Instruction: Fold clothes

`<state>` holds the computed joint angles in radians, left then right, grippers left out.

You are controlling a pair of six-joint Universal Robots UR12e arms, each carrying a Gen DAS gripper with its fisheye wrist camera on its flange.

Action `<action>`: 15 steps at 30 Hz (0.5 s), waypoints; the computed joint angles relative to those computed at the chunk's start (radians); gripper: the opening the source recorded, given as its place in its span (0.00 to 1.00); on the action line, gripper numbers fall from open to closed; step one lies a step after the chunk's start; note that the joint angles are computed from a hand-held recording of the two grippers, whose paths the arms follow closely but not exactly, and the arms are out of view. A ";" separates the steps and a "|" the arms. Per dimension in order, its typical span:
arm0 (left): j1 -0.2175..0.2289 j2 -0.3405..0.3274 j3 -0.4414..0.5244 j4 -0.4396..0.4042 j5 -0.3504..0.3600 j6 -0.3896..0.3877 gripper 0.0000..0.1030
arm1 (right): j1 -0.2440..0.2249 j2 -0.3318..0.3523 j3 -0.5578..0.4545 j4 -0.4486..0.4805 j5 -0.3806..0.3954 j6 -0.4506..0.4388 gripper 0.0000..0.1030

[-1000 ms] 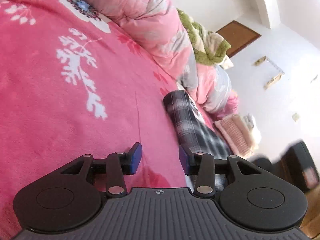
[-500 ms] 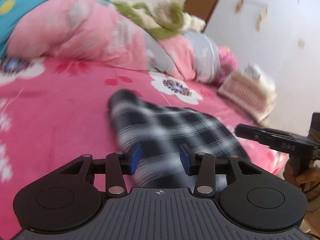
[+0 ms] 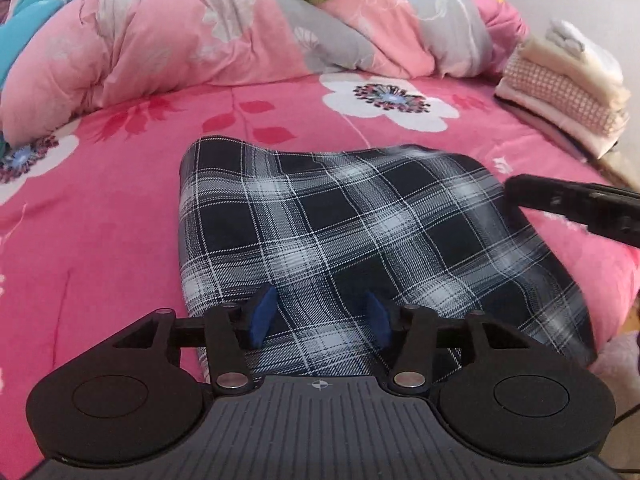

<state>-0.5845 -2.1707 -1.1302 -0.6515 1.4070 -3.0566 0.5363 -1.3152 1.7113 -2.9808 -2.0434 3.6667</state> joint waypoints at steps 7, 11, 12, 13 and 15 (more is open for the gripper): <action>-0.031 -0.008 0.021 -0.019 0.108 0.013 0.57 | -0.017 0.004 -0.007 0.118 0.032 -0.029 0.17; -0.039 -0.012 0.037 -0.044 0.146 0.017 0.59 | -0.012 0.012 -0.023 0.059 0.011 -0.084 0.17; -0.042 -0.013 0.040 -0.047 0.156 0.019 0.60 | -0.014 0.015 -0.027 0.040 0.013 -0.093 0.17; -0.044 -0.014 0.042 -0.049 0.166 0.020 0.61 | -0.018 0.020 -0.029 0.041 0.020 -0.098 0.17; -0.049 -0.016 0.045 -0.052 0.186 0.023 0.62 | -0.029 0.031 -0.034 0.057 0.038 -0.104 0.17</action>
<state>-0.6331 -2.1864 -1.0850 -0.7039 1.5932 -3.0336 0.5069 -1.2843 1.6771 -2.9237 -2.0053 3.5630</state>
